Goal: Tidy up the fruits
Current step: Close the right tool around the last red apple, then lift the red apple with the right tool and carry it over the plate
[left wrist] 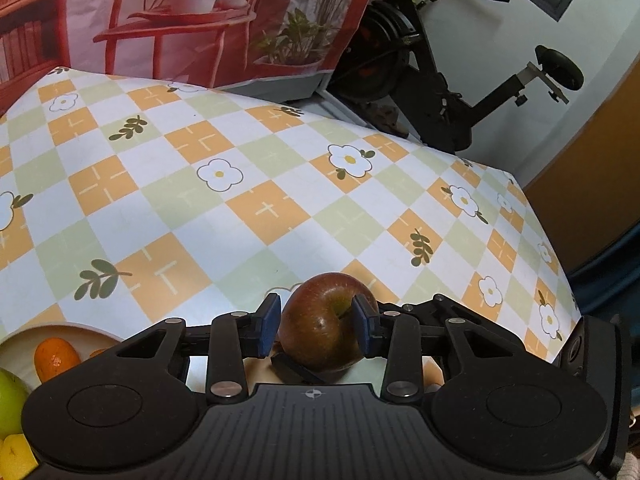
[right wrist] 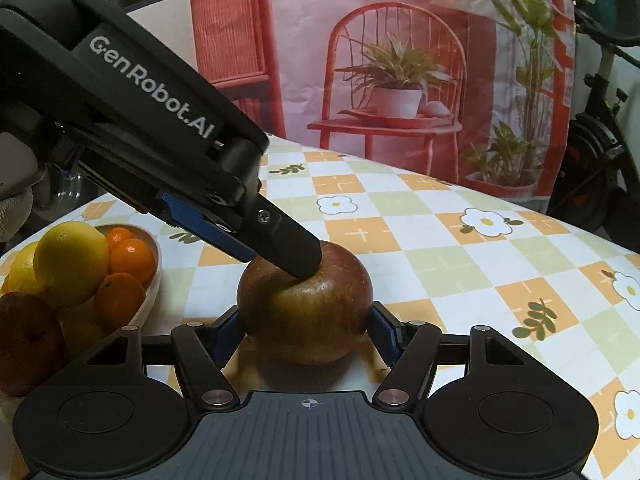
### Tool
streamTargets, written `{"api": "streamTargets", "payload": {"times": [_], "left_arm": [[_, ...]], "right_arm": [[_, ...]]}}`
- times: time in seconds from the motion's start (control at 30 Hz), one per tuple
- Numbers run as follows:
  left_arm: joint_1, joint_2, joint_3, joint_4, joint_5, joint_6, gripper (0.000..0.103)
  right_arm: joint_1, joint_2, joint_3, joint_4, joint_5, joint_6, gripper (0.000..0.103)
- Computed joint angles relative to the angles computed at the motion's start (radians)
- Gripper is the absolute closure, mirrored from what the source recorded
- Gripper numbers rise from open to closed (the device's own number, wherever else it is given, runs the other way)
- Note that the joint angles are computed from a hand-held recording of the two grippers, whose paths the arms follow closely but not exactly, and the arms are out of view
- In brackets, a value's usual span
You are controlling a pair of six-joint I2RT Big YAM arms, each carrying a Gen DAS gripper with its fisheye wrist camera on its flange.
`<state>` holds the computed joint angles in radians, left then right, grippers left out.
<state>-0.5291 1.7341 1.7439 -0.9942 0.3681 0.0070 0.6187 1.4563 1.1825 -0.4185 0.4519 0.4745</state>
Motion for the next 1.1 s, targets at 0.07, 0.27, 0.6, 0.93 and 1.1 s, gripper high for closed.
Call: {"api": "streamTargets", "payload": {"times": [0.07, 0.27, 0.6, 0.93, 1.1], "left_arm": [[-0.004, -0.004, -0.003, 0.007, -0.013, 0.004, 0.067], [-0.001, -0.002, -0.001, 0.013, -0.027, 0.011, 0.067], [-0.001, -0.003, -0.005, 0.008, 0.000, 0.037, 0.066], [0.002, -0.013, -0.012, -0.019, 0.017, 0.061, 0.066], [0.013, -0.028, -0.009, -0.056, 0.038, 0.080, 0.067]], "right_arm": [[-0.005, 0.000, 0.000, -0.005, -0.016, 0.003, 0.042], [-0.008, -0.008, -0.011, 0.004, -0.034, 0.018, 0.044], [-0.007, -0.014, -0.020, 0.011, -0.041, 0.035, 0.044], [0.006, -0.045, -0.055, 0.032, -0.052, 0.063, 0.045], [0.020, -0.072, -0.066, 0.026, -0.075, 0.082, 0.045]]}}
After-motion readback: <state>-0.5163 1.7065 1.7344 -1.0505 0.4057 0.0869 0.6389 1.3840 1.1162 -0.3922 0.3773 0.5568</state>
